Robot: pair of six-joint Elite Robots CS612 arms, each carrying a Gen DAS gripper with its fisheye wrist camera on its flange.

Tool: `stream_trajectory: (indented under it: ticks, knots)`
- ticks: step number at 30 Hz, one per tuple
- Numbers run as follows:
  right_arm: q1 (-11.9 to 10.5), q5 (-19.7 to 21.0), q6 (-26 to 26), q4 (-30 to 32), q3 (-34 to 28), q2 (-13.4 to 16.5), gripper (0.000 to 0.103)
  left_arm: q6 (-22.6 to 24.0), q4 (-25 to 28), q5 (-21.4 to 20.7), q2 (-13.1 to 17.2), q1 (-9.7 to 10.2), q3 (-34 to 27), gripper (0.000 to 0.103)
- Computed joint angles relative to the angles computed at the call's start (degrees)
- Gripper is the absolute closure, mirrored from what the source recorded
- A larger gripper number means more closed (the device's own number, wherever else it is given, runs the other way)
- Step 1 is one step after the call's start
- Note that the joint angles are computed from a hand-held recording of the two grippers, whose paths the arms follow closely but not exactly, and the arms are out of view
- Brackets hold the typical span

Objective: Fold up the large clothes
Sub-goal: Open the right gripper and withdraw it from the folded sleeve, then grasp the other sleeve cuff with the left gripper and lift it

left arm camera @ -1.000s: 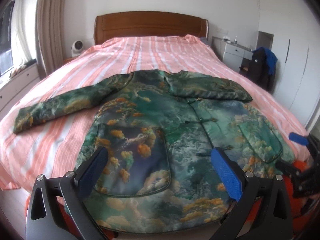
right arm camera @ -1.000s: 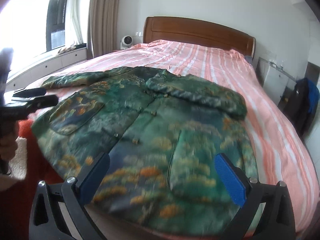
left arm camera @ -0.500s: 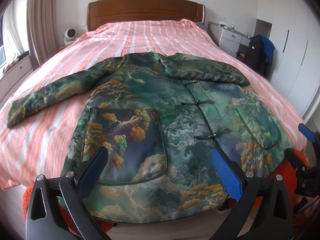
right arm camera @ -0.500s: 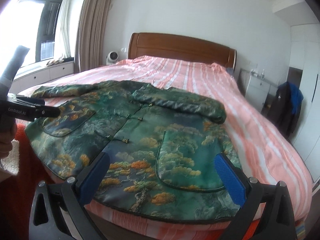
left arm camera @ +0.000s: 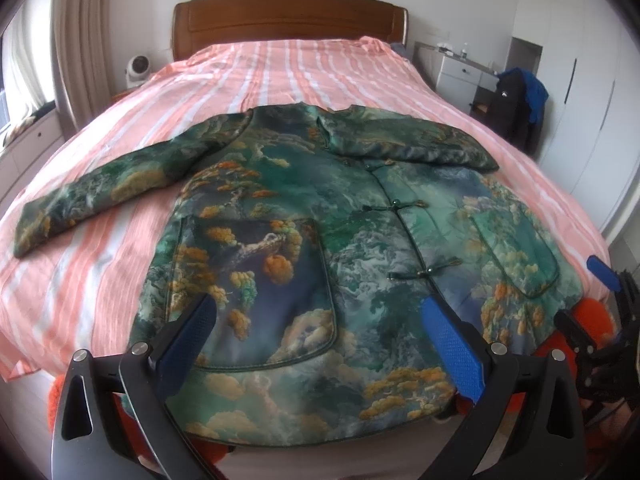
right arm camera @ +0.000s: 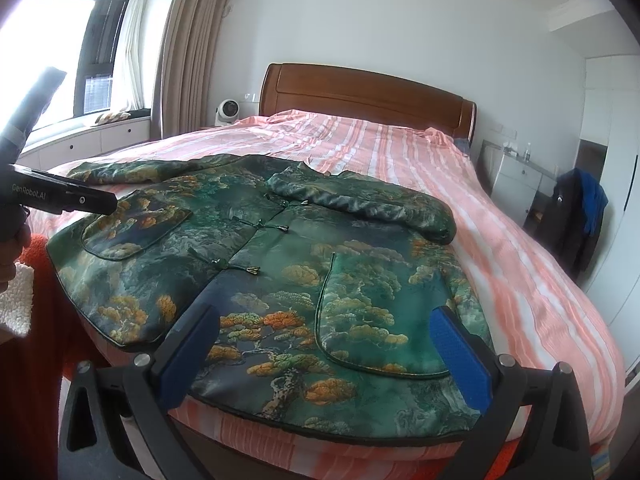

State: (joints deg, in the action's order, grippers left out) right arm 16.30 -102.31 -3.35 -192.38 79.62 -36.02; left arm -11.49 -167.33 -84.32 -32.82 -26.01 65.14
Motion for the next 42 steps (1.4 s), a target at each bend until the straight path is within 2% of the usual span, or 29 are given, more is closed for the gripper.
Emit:
stream_trajectory:
  ticks: [20,21,24,26,28,30,33,35,37,42]
  knots:
    - [0.23,0.94,-1.44,0.0,-0.25,0.28,0.0,-1.19,1.77,2.32,-0.11,1.21,-0.86,0.001]
    - [0.22,0.99,-1.43,0.04,-0.27,0.3,0.0,-1.01,2.26,2.66,0.03,1.37,-1.23,0.001]
    - [0.21,1.02,-1.3,-0.12,-0.16,0.26,0.0,1.17,3.11,7.2,0.74,1.89,-3.16,0.001]
    - [0.15,1.06,-1.08,-0.46,-0.04,0.23,0.0,0.57,3.31,8.28,1.22,2.8,-4.6,0.001]
    - [0.09,1.08,-0.74,-0.43,0.01,0.2,0.0,-4.19,4.72,6.59,1.97,4.79,-6.89,0.001]
    - [0.05,1.07,-0.46,0.03,-0.11,0.23,0.0,-11.75,6.25,2.71,2.88,7.35,-9.06,0.001]
    - [0.14,0.93,-0.76,0.65,-0.33,0.3,0.0,-27.72,8.2,-4.79,5.55,12.18,-13.28,0.001]
    - [0.27,0.77,-1.39,0.83,-0.53,0.41,0.0,-35.07,9.15,-7.84,7.75,14.53,-16.21,0.001]
    - [0.45,0.7,-2.2,1.1,-0.74,0.54,0.0,-39.87,11.39,-8.21,10.08,16.21,-19.65,0.001]
    - [0.67,1.68,-3.44,3.65,-1.64,0.91,0.0,-48.02,18.96,-3.83,16.17,18.25,-29.82,0.002]
